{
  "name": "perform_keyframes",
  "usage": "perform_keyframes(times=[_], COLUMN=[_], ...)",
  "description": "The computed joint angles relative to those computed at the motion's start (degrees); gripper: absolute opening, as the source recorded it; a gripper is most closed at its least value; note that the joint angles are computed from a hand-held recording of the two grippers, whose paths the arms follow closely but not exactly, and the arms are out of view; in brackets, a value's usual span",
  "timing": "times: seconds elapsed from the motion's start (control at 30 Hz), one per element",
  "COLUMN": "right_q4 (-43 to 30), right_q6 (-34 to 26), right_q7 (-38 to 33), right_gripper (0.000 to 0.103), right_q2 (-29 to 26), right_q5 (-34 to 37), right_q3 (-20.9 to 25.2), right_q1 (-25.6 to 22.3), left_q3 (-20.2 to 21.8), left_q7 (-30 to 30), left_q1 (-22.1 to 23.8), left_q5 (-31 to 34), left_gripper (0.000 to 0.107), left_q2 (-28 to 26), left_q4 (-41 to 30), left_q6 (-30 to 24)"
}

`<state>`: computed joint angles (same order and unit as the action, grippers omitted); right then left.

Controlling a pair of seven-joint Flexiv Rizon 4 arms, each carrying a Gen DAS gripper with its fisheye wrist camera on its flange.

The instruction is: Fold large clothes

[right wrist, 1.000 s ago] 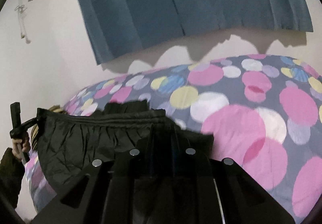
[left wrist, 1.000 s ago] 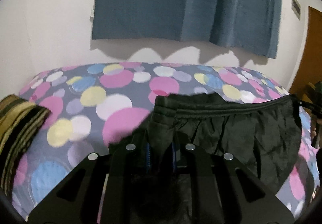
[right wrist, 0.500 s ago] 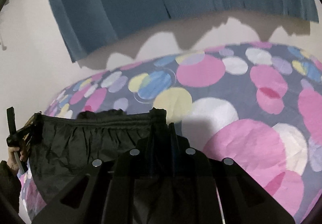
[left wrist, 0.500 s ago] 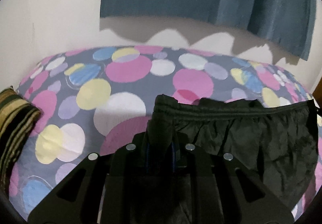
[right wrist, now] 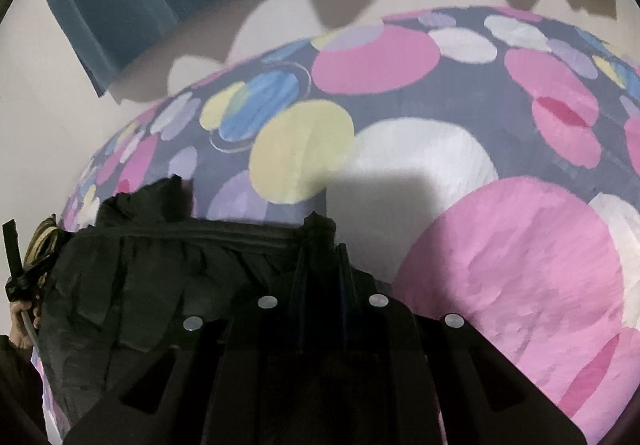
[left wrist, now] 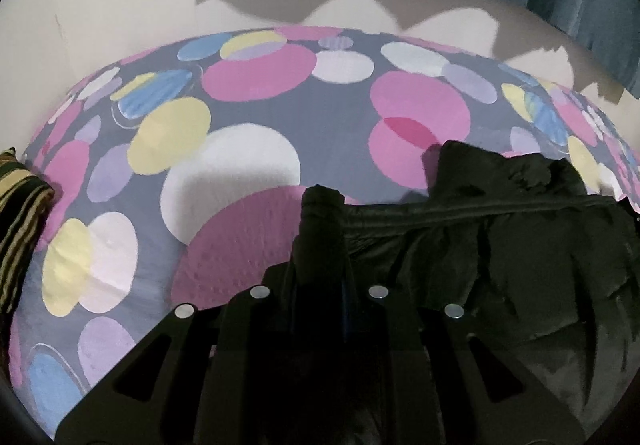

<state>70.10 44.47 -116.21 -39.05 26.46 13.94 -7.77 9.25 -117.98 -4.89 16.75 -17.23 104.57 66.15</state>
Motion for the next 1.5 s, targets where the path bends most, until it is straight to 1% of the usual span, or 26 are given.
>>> perform_keyframes(times=[0.17,0.3,0.63,0.77,0.9,0.97,1.0,1.07,1.13,1.17,1.2,1.27,1.33,1.37,1.4,1.43,1.47,1.5], right_q4=[-0.65,-1.34,-1.24,-1.29,-1.78,-2.27,-2.31,-1.67,-0.38,0.11,0.88,2.55,4.5,5.74,7.86,9.69,11.42,13.53], right_q6=[-1.25,-1.83,-0.94,-0.87,-1.7,-2.58,-2.85,-2.23,-0.89,-0.52,-0.05,0.02,-2.2,-3.12,-3.59,-4.03,-4.82,-6.25], right_q7=[1.94,2.8,2.31,2.15,2.48,2.52,2.82,3.14,2.8,2.24,1.77,0.95,-1.33,-2.69,-3.98,-5.0,-6.17,-7.26], right_gripper=[0.014,0.015,0.016,0.016,0.016,0.022,0.024,0.039,0.047,0.051,0.052,0.056,0.06,0.064,0.066,0.067,0.069,0.07], right_q2=[-1.57,-2.55,-3.06,-3.19,-3.19,-3.14,-2.92,-2.21,-0.91,-0.26,0.77,2.96,5.91,7.49,9.77,11.7,13.49,15.57], right_q5=[-1.72,-1.24,-0.66,-0.24,0.02,0.5,0.66,0.92,2.19,3.32,4.66,7.36,12.08,14.41,16.71,18.58,20.5,22.48], right_q3=[-0.89,-0.42,0.22,0.44,0.49,0.71,0.61,0.29,0.61,1.1,1.54,2.23,3.69,3.99,4.16,4.12,4.03,3.91], right_q1=[0.98,0.47,-0.02,-0.18,-0.41,-0.83,-0.93,-1.01,-1.86,-2.62,-3.48,-5.13,-8.32,-9.6,-10.93,-11.82,-12.88,-14.26], left_q3=[-0.35,-0.27,0.61,0.78,1.33,1.84,2.1,1.67,0.3,-1.49,-2.01,-2.28,-3.53,-3.61,-3.42,-3.76,-4.31,-4.54], left_q7=[0.62,1.12,1.6,1.94,1.8,1.03,0.38,-0.12,0.43,2.23,2.81,3.08,4.82,4.72,3.64,3.9,5.41,7.51], left_q1=[0.3,0.4,-0.14,-0.28,-0.87,-1.36,-1.54,-0.92,0.54,2.27,2.73,2.96,3.67,3.55,3.18,3.17,2.93,1.59], left_q5=[-0.95,-2.01,-3.87,-4.5,-4.2,-3.3,-2.88,-3.42,-5.71,-8.96,-10.42,-12.19,-15.65,-16.19,-16.26,-17.71,-20.81,-25.89], left_gripper=[0.015,0.016,0.017,0.017,0.019,0.023,0.026,0.032,0.051,0.054,0.056,0.057,0.064,0.066,0.069,0.07,0.07,0.07], left_q2=[-1.6,-2.35,-3.33,-3.52,-3.47,-3.09,-2.72,-1.41,0.29,1.85,2.91,5.65,9.85,11.29,13.64,15.59,17.51,20.21], left_q4=[-0.17,0.25,1.61,1.69,0.96,0.58,0.55,1.65,3.86,6.47,7.79,10.71,16.0,17.67,20.41,23.15,26.28,30.75], left_q6=[0.2,1.47,4.71,4.97,3.74,3.1,2.92,3.49,5.23,7.71,8.75,10.56,14.49,15.6,17.37,19.14,21.08,23.4])
